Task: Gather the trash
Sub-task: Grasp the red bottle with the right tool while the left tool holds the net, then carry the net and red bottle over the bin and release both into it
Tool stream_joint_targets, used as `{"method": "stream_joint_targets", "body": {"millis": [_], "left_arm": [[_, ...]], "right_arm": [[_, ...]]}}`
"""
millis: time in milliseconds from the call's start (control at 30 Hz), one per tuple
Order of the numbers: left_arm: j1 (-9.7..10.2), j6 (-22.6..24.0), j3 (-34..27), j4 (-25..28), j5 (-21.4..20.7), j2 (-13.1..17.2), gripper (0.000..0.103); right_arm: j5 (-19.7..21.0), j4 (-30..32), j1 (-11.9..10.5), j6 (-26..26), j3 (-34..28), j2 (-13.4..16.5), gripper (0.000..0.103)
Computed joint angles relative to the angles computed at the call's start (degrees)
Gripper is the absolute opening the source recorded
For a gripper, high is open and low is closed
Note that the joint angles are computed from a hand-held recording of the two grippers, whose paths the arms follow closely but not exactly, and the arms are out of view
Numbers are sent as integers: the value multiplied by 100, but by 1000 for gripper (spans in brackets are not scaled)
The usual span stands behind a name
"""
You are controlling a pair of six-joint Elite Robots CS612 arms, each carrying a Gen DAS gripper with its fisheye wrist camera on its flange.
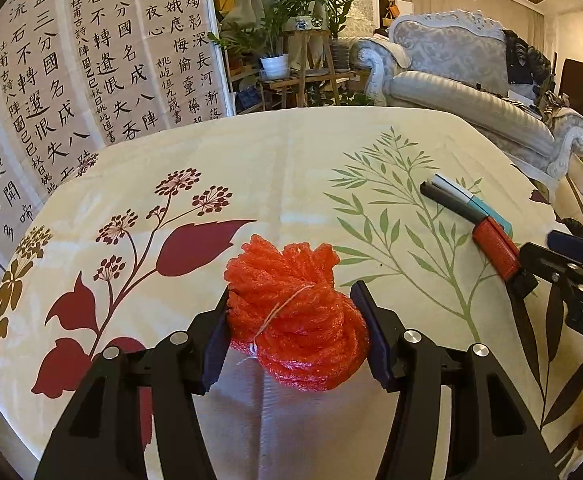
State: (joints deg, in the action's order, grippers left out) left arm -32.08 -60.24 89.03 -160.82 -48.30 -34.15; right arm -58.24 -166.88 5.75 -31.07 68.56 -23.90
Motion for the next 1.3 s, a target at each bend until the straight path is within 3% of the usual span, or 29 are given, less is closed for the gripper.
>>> {"method": "stream_joint_targets", "body": {"millis": [200, 433, 800, 1300], "left_arm": [[13, -1, 23, -115, -66, 7, 56], [31, 27, 28, -203, -118, 23, 56], [19, 43, 8, -163, -55, 33, 56], [-77, 187, -62, -367, 24, 77, 56]], "right_arm": [[-69, 308, 113, -125, -192, 89, 32], [-242, 395, 172, -196, -231, 125, 24], [-175, 218, 146, -192, -102, 82, 23], [51, -411, -152, 251, 309, -78, 23]]}}
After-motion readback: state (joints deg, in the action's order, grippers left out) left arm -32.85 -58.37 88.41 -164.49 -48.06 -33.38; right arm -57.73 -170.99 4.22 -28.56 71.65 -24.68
